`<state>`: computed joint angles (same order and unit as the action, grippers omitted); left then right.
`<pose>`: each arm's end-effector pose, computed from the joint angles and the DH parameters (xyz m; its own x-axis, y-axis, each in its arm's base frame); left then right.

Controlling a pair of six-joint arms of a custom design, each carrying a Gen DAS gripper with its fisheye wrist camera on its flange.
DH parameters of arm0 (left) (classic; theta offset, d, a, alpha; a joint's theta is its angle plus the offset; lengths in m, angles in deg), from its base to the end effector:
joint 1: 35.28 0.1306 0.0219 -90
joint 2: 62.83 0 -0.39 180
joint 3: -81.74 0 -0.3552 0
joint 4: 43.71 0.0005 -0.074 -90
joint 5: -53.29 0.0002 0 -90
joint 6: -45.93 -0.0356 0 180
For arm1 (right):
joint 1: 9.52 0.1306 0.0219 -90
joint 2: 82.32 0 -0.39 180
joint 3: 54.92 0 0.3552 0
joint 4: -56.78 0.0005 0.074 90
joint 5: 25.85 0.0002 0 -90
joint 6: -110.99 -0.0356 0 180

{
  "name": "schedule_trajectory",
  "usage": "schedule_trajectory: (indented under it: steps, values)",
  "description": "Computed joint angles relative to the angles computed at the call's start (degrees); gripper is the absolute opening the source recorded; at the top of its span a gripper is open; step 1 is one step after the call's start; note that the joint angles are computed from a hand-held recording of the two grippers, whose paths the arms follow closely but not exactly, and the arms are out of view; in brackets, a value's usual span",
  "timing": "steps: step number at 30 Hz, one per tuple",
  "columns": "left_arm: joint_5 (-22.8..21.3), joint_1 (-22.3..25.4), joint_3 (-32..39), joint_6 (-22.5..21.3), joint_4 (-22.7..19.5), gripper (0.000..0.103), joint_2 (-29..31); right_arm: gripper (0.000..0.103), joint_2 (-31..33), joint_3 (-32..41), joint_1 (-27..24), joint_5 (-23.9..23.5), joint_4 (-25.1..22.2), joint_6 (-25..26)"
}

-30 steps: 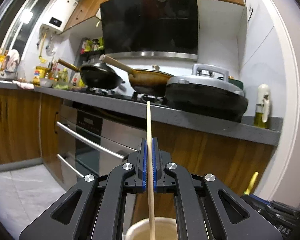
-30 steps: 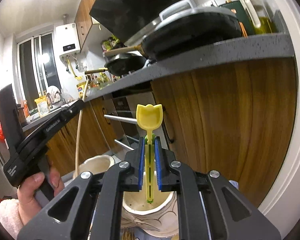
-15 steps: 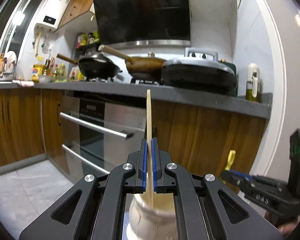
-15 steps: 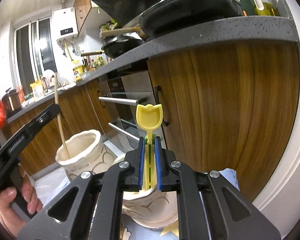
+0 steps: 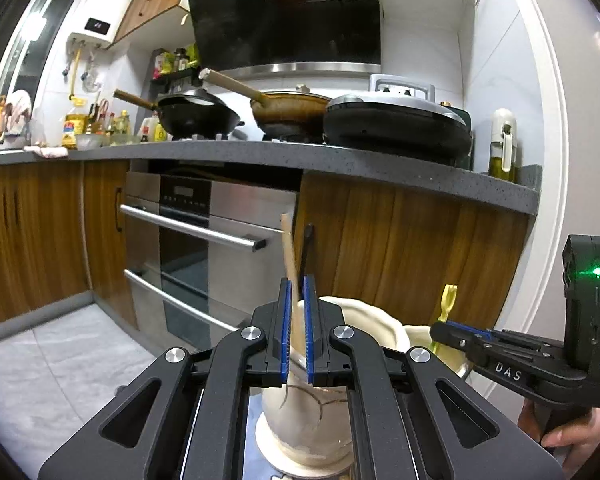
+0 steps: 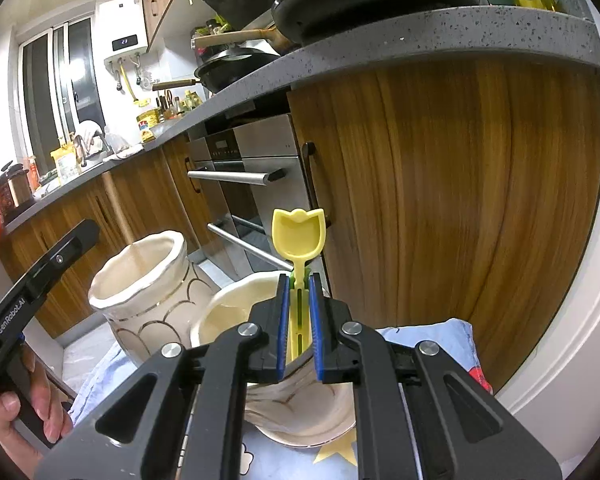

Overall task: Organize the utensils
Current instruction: 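Drop chopstick into tall cup with left gripper while right drops spoon into short cup, then withdraw both grippers from the holder back over the utensils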

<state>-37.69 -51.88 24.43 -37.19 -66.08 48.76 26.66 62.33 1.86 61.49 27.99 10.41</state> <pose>0.5955 -0.1774 0.5400 -0.2182 -0.0599 -0.9741 0.2452 0.9627 -0.1142 0.5907 0.1201 0.5119 -0.3818 0.1102 -0.9176 -0.1725 0.9669 0.1879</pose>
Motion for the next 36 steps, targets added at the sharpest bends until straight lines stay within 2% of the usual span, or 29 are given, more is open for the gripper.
schedule_trajectory:
  steps: [1,2,5,6,7,9,11,13,14,18,22,25,29,36]
  values:
    - [-0.1,0.0,0.0,0.0,-0.2,0.009,-0.1,0.01,-0.1,-0.2,0.0,0.2,0.2,0.2]
    - [0.0,0.1,-0.1,0.2,-0.4,0.016,-0.2,0.01,-0.2,-0.2,0.1,0.4,0.1,0.2]
    - [0.0,0.2,-0.6,0.5,-0.1,0.027,-0.8,0.018,0.0,0.4,0.0,-0.3,0.1,0.0]
    - [-0.3,0.2,-0.9,0.4,0.1,0.031,-1.0,0.024,-0.2,0.2,0.0,-0.6,0.3,0.1]
    - [-0.6,0.1,-1.4,0.1,0.4,0.032,-1.4,0.041,-0.5,-0.3,0.2,0.2,0.8,0.4]
    - [-0.9,0.1,-2.3,0.0,0.8,0.035,-2.3,0.058,-1.6,-2.1,0.3,0.3,3.0,0.4]
    - [-1.1,0.0,-3.6,-0.2,1.2,0.037,-3.3,0.058,-2.4,-3.3,0.4,0.2,4.5,0.8]
    - [-1.9,0.0,-5.1,-0.4,2.1,0.043,-4.4,0.064,-3.4,-4.7,0.6,0.5,6.0,1.1]
    - [-2.3,0.0,-5.8,-0.5,2.5,0.052,-4.9,0.066,-3.8,-5.2,0.6,0.7,6.4,1.2]
    - [-2.9,0.4,-8.8,0.9,2.7,0.068,-7.5,0.076,-5.2,-7.4,1.1,2.5,7.3,2.6]
    - [-3.6,0.9,-13.1,2.3,3.8,0.078,-10.7,0.096,-7.5,-11.0,1.2,3.6,9.6,1.6]
    - [-4.0,1.0,-15.8,2.6,4.2,0.08,-12.4,0.098,-10.3,-15.4,1.2,3.9,13.1,1.1]
    - [-5.4,1.0,-18.9,2.2,3.2,0.081,-14.1,0.098,-12.8,-19.8,1.4,6.3,14.8,0.6]
    - [-5.1,1.5,-23.6,3.1,2.5,0.085,-16.9,0.098,-14.8,-23.5,1.5,6.6,12.8,-1.3]
